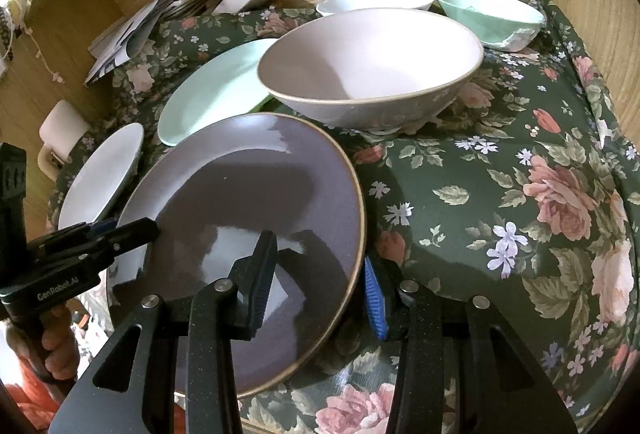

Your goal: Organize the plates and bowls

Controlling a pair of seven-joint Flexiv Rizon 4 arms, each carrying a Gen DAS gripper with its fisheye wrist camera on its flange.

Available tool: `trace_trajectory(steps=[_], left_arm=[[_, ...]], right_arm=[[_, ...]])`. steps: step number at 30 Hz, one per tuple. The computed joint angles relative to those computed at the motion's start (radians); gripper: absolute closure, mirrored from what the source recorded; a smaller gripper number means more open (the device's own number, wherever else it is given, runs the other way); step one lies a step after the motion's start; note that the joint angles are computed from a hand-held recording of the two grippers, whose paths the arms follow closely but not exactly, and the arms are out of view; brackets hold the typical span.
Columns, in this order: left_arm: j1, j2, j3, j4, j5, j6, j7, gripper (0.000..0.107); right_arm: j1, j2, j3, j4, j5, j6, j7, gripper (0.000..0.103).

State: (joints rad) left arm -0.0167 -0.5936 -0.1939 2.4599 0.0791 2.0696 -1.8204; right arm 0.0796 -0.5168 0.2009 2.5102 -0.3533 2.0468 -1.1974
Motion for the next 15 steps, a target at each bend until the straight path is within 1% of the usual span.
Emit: trace_trajectory(steps=[2, 4, 6, 8, 9, 11, 13, 15], left_arm=[[-0.007, -0.001, 0.005, -0.001, -0.004, 0.002, 0.001, 0.072], [0.000, -0.002, -0.003, -0.001, 0.000, 0.001, -0.003, 0.072], [0.007, -0.003, -0.008, -0.001, 0.002, 0.003, -0.010, 0.072], [-0.024, 0.004, 0.019, 0.001, -0.015, 0.013, -0.005, 0.072], [-0.036, 0.009, 0.030, 0.003, -0.022, 0.016, 0.000, 0.071], [-0.054, 0.021, 0.048, 0.010, -0.036, 0.026, 0.006, 0.065], [-0.068, 0.030, 0.064, 0.018, -0.047, 0.039, 0.010, 0.061], [-0.097, 0.042, 0.088, 0.027, -0.071, 0.053, 0.020, 0.059]], right_arm=[[-0.014, 0.001, 0.009, -0.003, -0.015, -0.010, 0.004, 0.064], [-0.005, 0.005, 0.003, -0.004, -0.010, -0.019, 0.002, 0.064], [0.032, 0.020, -0.021, 0.002, 0.022, -0.019, -0.016, 0.064], [0.077, 0.040, -0.049, 0.012, 0.065, -0.018, -0.043, 0.063], [0.086, 0.049, -0.054, 0.017, 0.078, -0.013, -0.055, 0.061], [0.121, 0.068, -0.072, 0.029, 0.117, 0.002, -0.084, 0.058], [0.151, 0.083, -0.086, 0.037, 0.157, 0.021, -0.114, 0.051], [0.166, 0.098, -0.085, 0.045, 0.181, 0.037, -0.134, 0.048]])
